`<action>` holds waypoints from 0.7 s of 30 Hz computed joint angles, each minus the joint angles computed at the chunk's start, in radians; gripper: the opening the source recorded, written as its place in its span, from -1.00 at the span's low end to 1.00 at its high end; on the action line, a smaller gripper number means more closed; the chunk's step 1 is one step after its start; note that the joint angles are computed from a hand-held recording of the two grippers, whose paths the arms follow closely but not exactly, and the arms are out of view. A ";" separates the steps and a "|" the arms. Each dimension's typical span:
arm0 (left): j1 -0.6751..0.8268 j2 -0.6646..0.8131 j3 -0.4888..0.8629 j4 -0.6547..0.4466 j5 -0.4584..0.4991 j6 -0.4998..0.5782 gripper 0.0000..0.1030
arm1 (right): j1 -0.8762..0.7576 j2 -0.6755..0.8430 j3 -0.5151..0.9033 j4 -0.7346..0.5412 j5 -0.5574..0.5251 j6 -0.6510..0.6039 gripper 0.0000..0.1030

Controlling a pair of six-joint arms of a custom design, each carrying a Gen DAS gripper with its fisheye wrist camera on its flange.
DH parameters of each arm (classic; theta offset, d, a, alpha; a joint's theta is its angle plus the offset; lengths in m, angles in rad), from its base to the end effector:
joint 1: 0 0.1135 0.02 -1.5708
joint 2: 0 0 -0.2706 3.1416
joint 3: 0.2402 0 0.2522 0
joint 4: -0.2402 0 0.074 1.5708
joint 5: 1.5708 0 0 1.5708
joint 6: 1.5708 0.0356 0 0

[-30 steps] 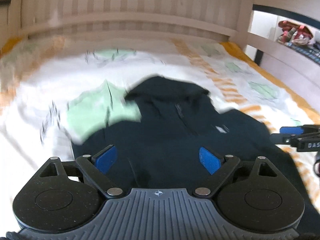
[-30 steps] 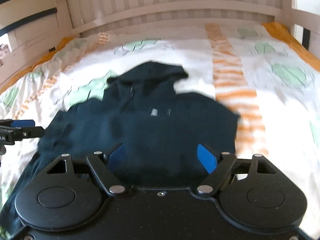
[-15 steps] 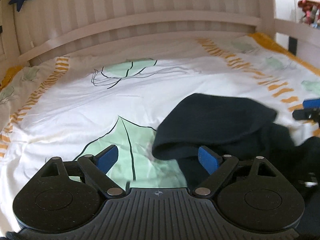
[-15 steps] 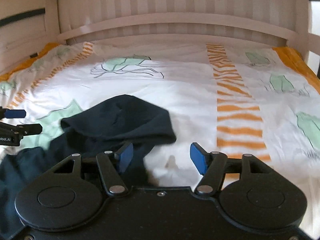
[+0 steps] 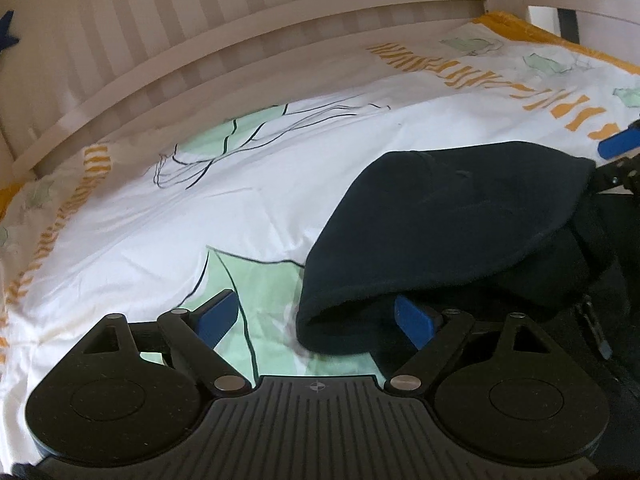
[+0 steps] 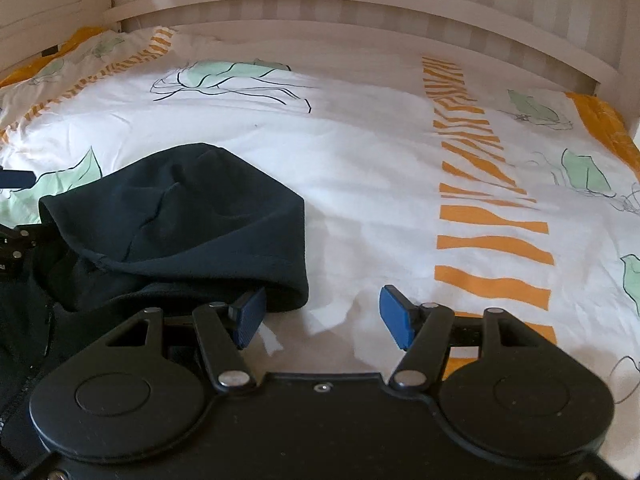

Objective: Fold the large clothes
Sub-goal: 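Grasp the hood with the left tool and lift it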

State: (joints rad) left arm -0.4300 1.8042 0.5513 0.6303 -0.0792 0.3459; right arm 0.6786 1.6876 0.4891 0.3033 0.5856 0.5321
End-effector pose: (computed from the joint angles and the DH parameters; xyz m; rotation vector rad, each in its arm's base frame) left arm 0.2785 -0.1246 0.0990 0.7876 2.0450 0.0395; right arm 0.2158 0.1487 0.0950 0.0736 2.2800 -0.1089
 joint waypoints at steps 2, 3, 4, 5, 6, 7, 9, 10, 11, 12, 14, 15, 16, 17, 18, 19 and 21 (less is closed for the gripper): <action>-0.005 0.026 0.033 -0.001 0.002 0.004 0.66 | -0.016 0.014 0.009 0.019 -0.010 -0.016 0.30; -0.009 0.036 0.047 -0.002 0.000 0.004 0.66 | -0.026 0.022 0.016 0.027 -0.017 -0.020 0.30; -0.013 0.045 0.062 -0.006 -0.005 -0.002 0.66 | -0.034 0.028 0.022 0.033 -0.024 -0.019 0.30; -0.015 0.053 0.079 -0.012 -0.009 -0.010 0.66 | -0.046 0.038 0.032 0.040 -0.035 -0.023 0.30; -0.019 0.057 0.096 -0.020 -0.021 -0.024 0.66 | -0.055 0.044 0.042 0.041 -0.044 -0.026 0.30; -0.019 0.059 0.111 -0.025 -0.040 -0.046 0.62 | -0.064 0.048 0.056 0.036 -0.056 -0.035 0.29; -0.002 0.045 0.137 -0.038 -0.061 -0.123 0.58 | -0.082 0.042 0.083 0.024 -0.067 -0.053 0.15; 0.013 0.036 0.148 -0.042 -0.058 -0.165 0.58 | -0.087 0.031 0.091 0.023 -0.054 -0.052 0.06; 0.030 0.023 0.150 -0.038 -0.057 -0.208 0.58 | -0.091 0.013 0.093 0.028 -0.025 -0.045 0.06; 0.046 0.013 0.151 -0.030 -0.053 -0.241 0.57 | -0.094 -0.011 0.087 0.042 0.004 -0.038 0.06; 0.078 0.008 0.145 -0.008 -0.029 -0.246 0.58 | -0.103 -0.051 0.061 0.090 0.028 -0.042 0.08; 0.090 0.011 0.138 0.001 -0.011 -0.225 0.58 | -0.109 -0.061 0.046 0.115 0.023 -0.049 0.08; 0.097 0.017 0.125 0.017 -0.007 -0.197 0.58 | -0.115 -0.065 0.035 0.128 0.007 -0.053 0.09; 0.099 0.026 0.114 0.026 -0.007 -0.169 0.58 | -0.117 -0.059 0.029 0.130 -0.005 -0.054 0.09; 0.099 0.037 0.107 0.027 -0.009 -0.145 0.58 | -0.120 -0.048 0.026 0.123 -0.022 -0.056 0.10; 0.102 0.052 0.110 0.007 -0.006 -0.123 0.59 | -0.126 -0.031 0.030 0.103 -0.050 -0.055 0.10; 0.117 0.083 0.133 -0.068 0.011 -0.085 0.61 | -0.134 0.014 0.047 0.048 -0.089 -0.054 0.10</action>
